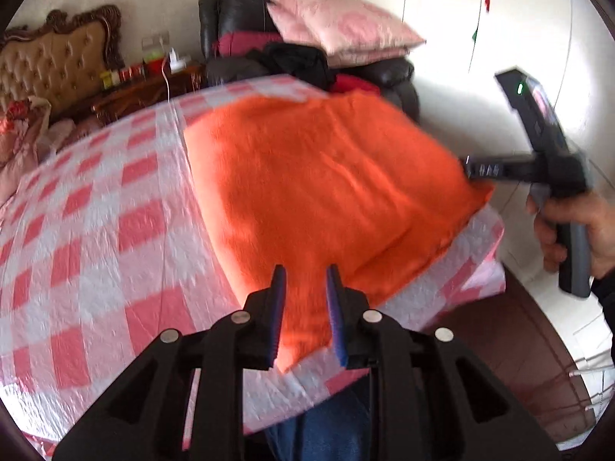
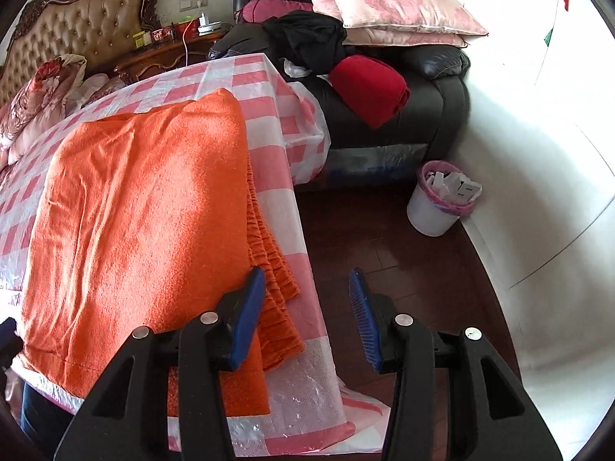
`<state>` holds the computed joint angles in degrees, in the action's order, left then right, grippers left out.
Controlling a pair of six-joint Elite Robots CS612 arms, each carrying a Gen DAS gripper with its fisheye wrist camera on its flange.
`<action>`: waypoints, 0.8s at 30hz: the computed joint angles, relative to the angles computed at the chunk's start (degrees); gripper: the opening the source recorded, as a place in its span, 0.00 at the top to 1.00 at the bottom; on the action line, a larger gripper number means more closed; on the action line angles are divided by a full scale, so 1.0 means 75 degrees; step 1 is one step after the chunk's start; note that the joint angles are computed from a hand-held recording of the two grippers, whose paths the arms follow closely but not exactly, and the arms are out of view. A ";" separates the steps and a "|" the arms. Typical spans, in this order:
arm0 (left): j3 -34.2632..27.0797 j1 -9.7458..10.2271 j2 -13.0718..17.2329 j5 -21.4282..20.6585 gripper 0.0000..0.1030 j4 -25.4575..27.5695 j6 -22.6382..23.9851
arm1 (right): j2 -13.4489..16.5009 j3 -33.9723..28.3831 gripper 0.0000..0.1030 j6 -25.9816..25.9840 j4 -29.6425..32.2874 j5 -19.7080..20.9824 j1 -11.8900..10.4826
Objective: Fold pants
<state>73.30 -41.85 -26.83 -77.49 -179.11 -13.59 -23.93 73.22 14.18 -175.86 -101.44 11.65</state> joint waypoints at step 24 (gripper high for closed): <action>-0.2054 0.0154 0.0677 -0.0336 0.74 0.1793 0.0856 | 0.0009 -0.0093 0.57 0.0064 0.0200 -0.0597 0.0158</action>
